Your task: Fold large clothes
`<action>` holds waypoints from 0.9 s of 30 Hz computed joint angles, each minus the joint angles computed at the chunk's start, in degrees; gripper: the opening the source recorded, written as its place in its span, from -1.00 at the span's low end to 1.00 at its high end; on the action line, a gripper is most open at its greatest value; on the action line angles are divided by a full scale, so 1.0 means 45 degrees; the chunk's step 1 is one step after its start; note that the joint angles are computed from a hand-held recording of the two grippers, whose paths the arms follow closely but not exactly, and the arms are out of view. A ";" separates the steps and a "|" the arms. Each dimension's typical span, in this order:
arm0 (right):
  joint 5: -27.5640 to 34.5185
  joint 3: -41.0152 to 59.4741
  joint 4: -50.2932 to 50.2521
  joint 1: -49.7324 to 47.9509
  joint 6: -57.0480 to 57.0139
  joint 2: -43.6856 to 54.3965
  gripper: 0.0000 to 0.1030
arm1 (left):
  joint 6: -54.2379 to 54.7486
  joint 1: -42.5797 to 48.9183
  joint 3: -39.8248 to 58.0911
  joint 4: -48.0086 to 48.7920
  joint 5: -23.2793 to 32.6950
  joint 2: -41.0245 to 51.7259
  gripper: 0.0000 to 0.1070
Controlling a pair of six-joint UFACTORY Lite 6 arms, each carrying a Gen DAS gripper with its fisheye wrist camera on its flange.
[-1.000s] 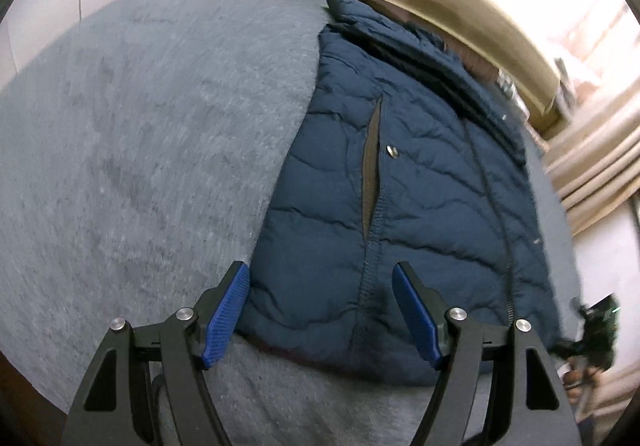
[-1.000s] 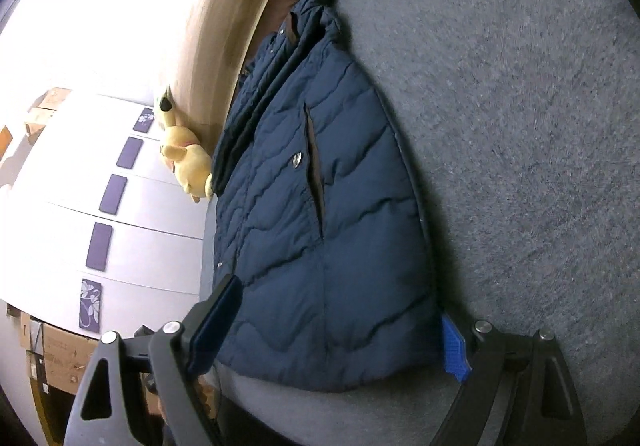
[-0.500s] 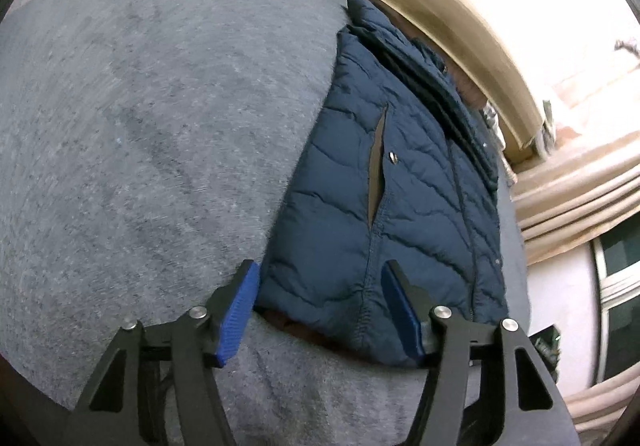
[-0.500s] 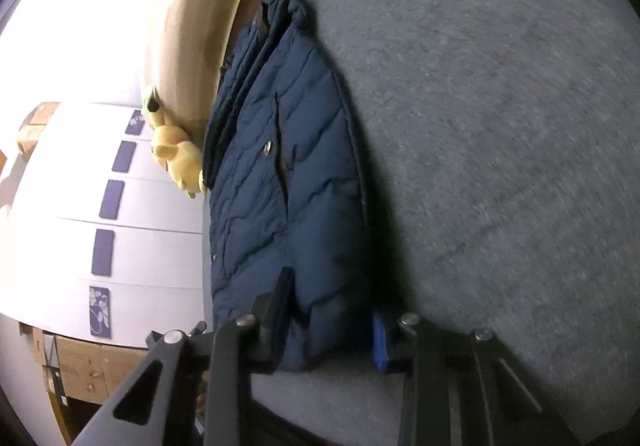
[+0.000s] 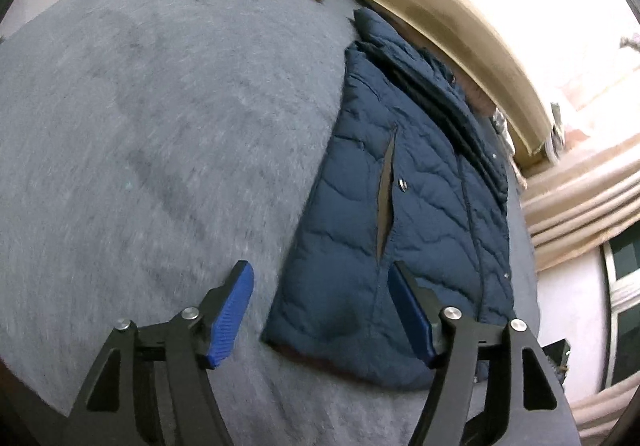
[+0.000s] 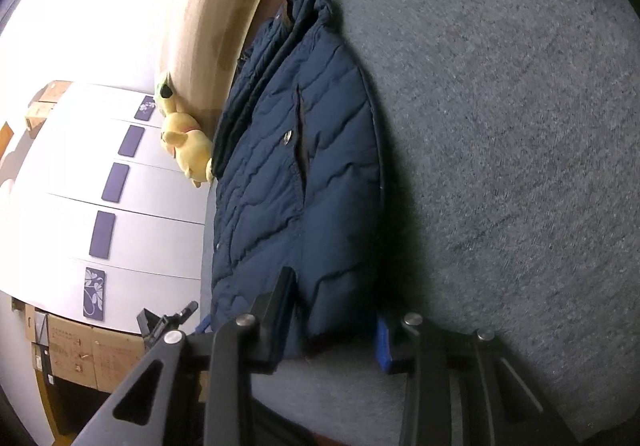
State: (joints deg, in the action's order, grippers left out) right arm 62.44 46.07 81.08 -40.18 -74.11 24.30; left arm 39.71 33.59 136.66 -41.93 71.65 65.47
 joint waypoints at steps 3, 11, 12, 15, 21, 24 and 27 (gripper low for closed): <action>-0.0050 -0.0024 0.0237 0.0172 0.0014 0.0088 -0.27 | -0.0071 -0.0771 0.1097 0.1292 -0.0232 0.0645 0.35; 0.0041 -0.0179 0.0223 0.0031 -0.0431 -0.0049 -0.33 | 0.1679 -0.1168 -0.2124 0.0973 -0.0996 -0.1146 0.02; 0.0002 -0.0176 0.0194 0.0054 -0.0427 -0.0093 -0.33 | 0.1506 -0.1133 -0.1896 0.1041 -0.0852 -0.0985 -0.12; -0.0062 -0.0135 0.0135 0.0085 -0.0406 -0.0095 -0.33 | 0.0918 -0.0779 -0.0463 0.0867 0.0056 -0.0181 -0.43; -0.0112 -0.0149 0.0204 0.0141 -0.0445 -0.0158 -0.40 | 0.1277 -0.0396 -0.0289 0.0141 0.0560 -0.0276 -0.67; -0.0275 -0.0176 0.0129 0.0272 -0.0409 -0.0393 -0.44 | 0.1414 -0.0369 -0.0974 0.0171 0.0190 -0.0652 -0.67; -0.0469 -0.0159 0.0068 0.0386 -0.0383 -0.0508 -0.45 | 0.1788 -0.0500 -0.2041 0.0234 -0.0624 -0.1105 -0.65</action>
